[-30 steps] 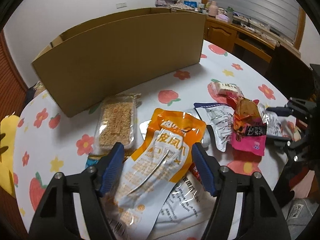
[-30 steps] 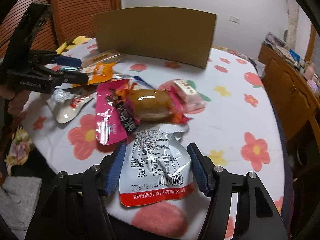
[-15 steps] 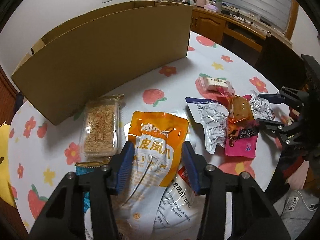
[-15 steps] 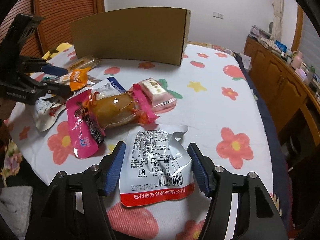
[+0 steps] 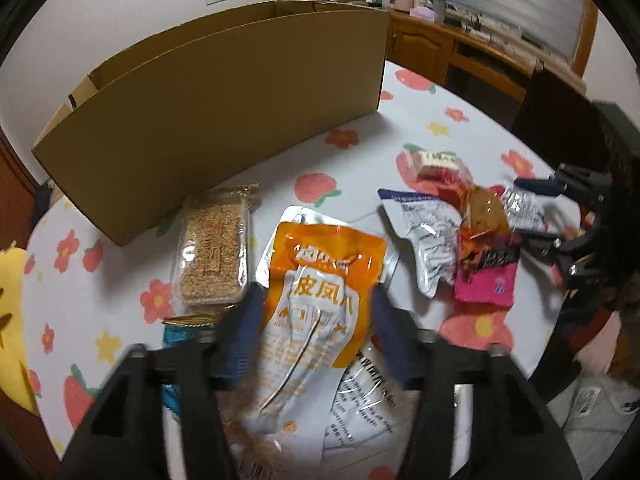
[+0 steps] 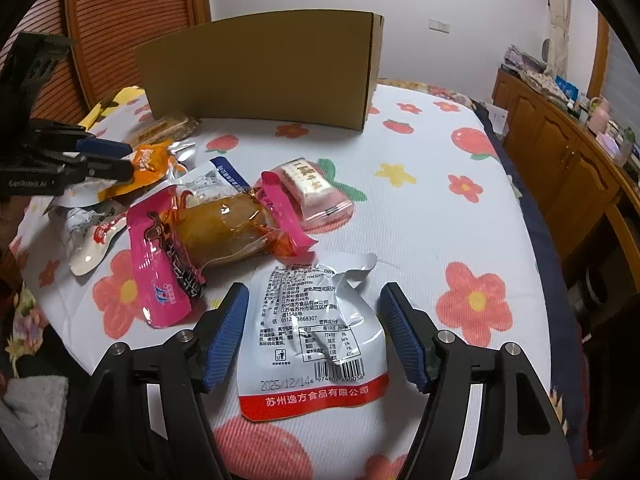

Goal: Organize snacks
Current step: 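Close the right tool on the white pouch while the left tool grasps the orange bag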

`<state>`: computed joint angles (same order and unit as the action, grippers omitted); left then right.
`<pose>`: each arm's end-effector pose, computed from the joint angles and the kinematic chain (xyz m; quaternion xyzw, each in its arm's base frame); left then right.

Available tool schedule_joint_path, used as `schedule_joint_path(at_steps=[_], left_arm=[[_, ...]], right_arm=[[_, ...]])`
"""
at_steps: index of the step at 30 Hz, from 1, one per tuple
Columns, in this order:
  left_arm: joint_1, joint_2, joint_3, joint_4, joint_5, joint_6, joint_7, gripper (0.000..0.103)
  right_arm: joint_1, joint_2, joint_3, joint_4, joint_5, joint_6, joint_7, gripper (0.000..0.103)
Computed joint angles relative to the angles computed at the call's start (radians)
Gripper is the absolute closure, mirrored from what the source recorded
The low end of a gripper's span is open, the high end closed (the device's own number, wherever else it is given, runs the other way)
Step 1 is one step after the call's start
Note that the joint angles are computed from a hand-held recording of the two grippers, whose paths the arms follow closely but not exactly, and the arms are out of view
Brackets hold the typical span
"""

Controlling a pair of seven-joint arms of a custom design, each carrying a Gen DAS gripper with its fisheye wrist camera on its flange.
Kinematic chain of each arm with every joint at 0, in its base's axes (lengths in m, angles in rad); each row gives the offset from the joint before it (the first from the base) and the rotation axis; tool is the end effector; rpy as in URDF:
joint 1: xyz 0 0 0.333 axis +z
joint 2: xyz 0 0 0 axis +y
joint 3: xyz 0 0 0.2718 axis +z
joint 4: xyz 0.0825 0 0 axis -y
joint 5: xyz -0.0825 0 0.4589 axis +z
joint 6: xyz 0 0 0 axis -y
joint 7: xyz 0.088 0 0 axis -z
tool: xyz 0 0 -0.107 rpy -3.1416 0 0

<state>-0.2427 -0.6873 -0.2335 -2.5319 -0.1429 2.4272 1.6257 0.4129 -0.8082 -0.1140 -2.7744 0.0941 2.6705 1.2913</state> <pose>0.4361 -0.2251 0.5014 -0.5131 0.8106 -0.2268 0.1682 0.4316 0.1363 0.4530 -0.8095 0.4720 -0.1817 0.2981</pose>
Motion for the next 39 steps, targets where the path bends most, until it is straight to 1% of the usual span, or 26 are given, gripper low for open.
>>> schedule_joint_path(at_steps=[1, 3, 4, 5, 7, 9, 12, 14, 17, 19, 23, 24, 25, 29, 32, 35, 39], left_arm=[[-0.004, 0.002, 0.004, 0.004, 0.001, -0.013, 0.013, 0.044], [-0.001, 0.012, 0.003, 0.018, 0.016, -0.051, 0.035, 0.04], [0.004, 0.017, -0.003, 0.024, 0.028, -0.067, 0.039, 0.033], [0.01, 0.025, -0.008, 0.032, 0.044, -0.089, 0.047, 0.03], [0.02, 0.036, -0.019, 0.037, 0.069, -0.105, 0.049, 0.029], [0.016, 0.038, -0.013, 0.037, 0.07, -0.102, 0.058, 0.029], [0.011, 0.036, -0.003, 0.03, 0.053, -0.088, 0.06, 0.038], [0.003, 0.039, 0.008, 0.032, 0.03, -0.09, 0.067, 0.052], [0.013, 0.017, -0.002, 0.012, 0.027, -0.077, 0.033, 0.061], [0.017, -0.009, -0.005, -0.015, 0.023, -0.051, 0.007, 0.065], [0.006, -0.075, 0.011, -0.071, -0.003, -0.009, -0.017, 0.065], [0.003, -0.096, 0.015, -0.087, -0.013, 0.003, -0.024, 0.065], [0.004, -0.105, 0.014, -0.095, -0.016, 0.012, -0.031, 0.065], [-0.002, -0.154, 0.019, -0.132, -0.038, 0.044, -0.049, 0.065], [-0.002, -0.183, 0.016, -0.153, -0.043, 0.066, -0.068, 0.065], [-0.006, -0.173, 0.014, -0.147, -0.048, 0.084, -0.078, 0.065], [-0.012, -0.185, 0.014, -0.153, -0.05, 0.096, -0.085, 0.064]], right_arm=[[0.0, 0.0, 0.001, 0.0, 0.0, 0.0, 0.001, 0.033], [0.0, 0.0, 0.0, 0.0, 0.0, 0.0, -0.001, 0.033], [0.0, 0.0, 0.0, 0.0, 0.0, 0.0, -0.001, 0.033], [0.0, -0.001, -0.001, -0.001, 0.001, 0.002, -0.002, 0.033], [0.001, -0.001, -0.001, -0.003, 0.002, 0.005, -0.003, 0.033], [0.002, -0.002, -0.002, -0.004, 0.003, 0.007, -0.004, 0.033], [0.002, -0.003, -0.003, -0.005, 0.003, 0.007, -0.005, 0.032], [0.002, -0.004, -0.001, -0.005, 0.003, 0.007, -0.004, 0.032], [0.005, 0.0, -0.003, -0.002, 0.003, 0.007, -0.007, 0.03], [0.007, 0.004, -0.005, 0.001, 0.005, 0.007, -0.011, 0.029], [0.008, 0.016, -0.004, 0.008, 0.009, 0.015, -0.013, 0.028], [0.008, 0.015, -0.005, 0.006, 0.009, 0.017, -0.014, 0.03], [0.014, 0.013, -0.01, 0.005, 0.013, 0.019, -0.02, 0.04], [0.017, 0.011, -0.017, 0.009, 0.02, 0.006, -0.033, 0.044], [0.017, 0.011, -0.018, 0.012, 0.025, -0.002, -0.042, 0.045], [0.025, -0.001, -0.032, 0.01, 0.046, -0.013, -0.051, 0.045], [0.011, -0.023, -0.021, -0.008, 0.047, -0.016, -0.048, 0.045]])
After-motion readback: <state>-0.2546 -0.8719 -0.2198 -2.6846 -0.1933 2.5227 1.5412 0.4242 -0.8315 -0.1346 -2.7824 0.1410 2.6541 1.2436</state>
